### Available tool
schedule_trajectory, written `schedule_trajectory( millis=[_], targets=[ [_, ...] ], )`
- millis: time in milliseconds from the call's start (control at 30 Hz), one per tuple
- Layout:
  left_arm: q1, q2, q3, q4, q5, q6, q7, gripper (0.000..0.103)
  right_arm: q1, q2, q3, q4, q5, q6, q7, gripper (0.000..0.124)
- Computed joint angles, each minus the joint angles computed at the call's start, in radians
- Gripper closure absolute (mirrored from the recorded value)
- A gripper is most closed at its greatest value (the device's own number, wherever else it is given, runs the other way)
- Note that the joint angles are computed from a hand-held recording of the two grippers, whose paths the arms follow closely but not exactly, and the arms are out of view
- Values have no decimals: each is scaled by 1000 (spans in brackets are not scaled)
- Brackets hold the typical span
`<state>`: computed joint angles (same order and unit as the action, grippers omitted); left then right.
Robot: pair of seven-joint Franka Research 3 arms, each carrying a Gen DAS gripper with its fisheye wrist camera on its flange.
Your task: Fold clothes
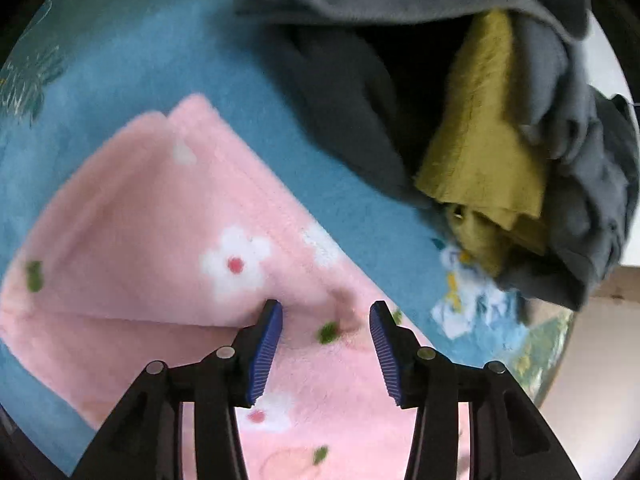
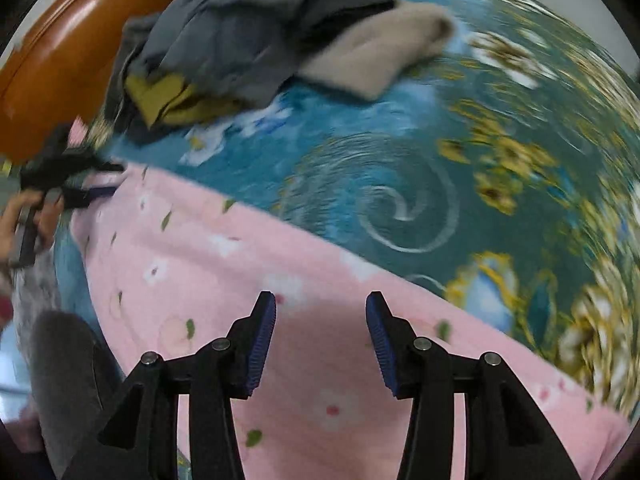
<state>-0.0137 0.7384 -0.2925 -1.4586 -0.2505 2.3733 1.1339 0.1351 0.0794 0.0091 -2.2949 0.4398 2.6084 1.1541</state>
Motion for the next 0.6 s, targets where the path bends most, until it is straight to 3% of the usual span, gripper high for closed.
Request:
schedule_trajectory(
  millis=[67,133,233,300,367,400,433,600],
  targets=[
    [-23,-4,21,1,27,-2,-35,56,7,24,5,19,-25,-17,-15,76],
    [-46,-5,47,13,68,-22,-76,77,14,46,5,35,-63,-27,-7,76],
    [-50,-11,56,4,100,-23,-103,93,16,75,6,59,-78,-47,0,76],
    [-41,-27,46,-27,103,9,-90,97,15,84,7,66,-79,-55,-3,77],
    [-29,-50,35,-69,94,57,-80,99,17,84,8,64,-87,-55,-7,92],
    [-19,-67,26,-98,83,88,-71,100,18,78,9,59,-88,-50,-12,111],
    [-9,-84,16,-125,71,118,-60,100,19,72,11,52,-87,-44,-17,118],
    [43,-166,-33,-229,-3,268,21,101,13,12,20,11,-6,23,-79,122]
  ],
)
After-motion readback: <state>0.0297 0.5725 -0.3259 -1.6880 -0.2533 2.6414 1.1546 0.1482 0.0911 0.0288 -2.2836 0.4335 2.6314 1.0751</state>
